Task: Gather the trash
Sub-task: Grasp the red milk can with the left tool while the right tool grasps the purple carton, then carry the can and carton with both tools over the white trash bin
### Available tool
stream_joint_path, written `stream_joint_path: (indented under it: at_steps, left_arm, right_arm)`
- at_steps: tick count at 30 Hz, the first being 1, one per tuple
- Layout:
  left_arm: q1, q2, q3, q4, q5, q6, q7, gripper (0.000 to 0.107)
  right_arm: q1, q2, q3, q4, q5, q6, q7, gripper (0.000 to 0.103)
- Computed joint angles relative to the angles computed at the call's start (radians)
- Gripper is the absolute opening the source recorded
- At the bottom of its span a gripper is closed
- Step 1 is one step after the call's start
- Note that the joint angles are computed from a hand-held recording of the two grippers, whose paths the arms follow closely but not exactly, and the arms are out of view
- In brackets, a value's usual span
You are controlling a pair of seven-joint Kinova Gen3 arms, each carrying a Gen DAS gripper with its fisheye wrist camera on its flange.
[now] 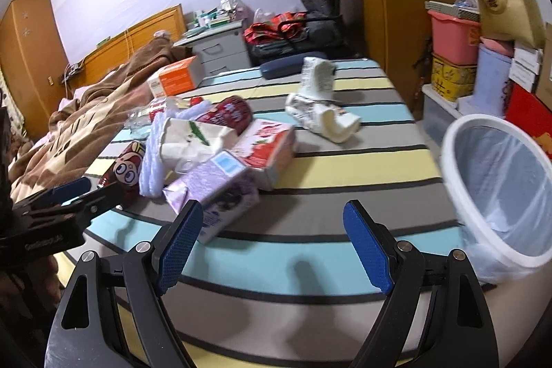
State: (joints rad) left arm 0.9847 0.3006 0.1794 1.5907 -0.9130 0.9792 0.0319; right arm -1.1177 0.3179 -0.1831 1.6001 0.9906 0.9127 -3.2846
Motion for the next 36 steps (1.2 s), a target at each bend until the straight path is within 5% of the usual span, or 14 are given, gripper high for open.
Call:
stream_joint_path:
  at_steps: [11,20,24,31,36]
  left_arm:
    - [-0.114,-0.037,-0.002,0.058,0.045,-0.069,-0.061,0.085]
    - [-0.19,-0.017,-0.017,0.064,0.175,-0.174,-0.192,0.069]
    - [-0.194,-0.008,-0.033,0.061,0.225,-0.192,-0.23,0.06]
    - [-0.182,-0.006,-0.051,0.054,0.245,-0.203,-0.246,0.054]
    - [-0.172,-0.02,-0.059,0.076,0.231,-0.229,-0.217,0.054]
  right_arm:
    - [0.02,0.061,0.032,-0.107,-0.075,-0.09,0.077,0.084]
    - [0.007,0.133,0.075,-0.229,-0.231,-0.021,0.2,0.079]
    - [-0.006,0.135,0.096,-0.233,-0.25,-0.02,0.2,0.072]
    - [-0.035,0.13,0.106,-0.238,-0.223,0.003,0.211,0.047]
    - [-0.042,0.125,0.11,-0.222,-0.198,0.008,0.193,0.045]
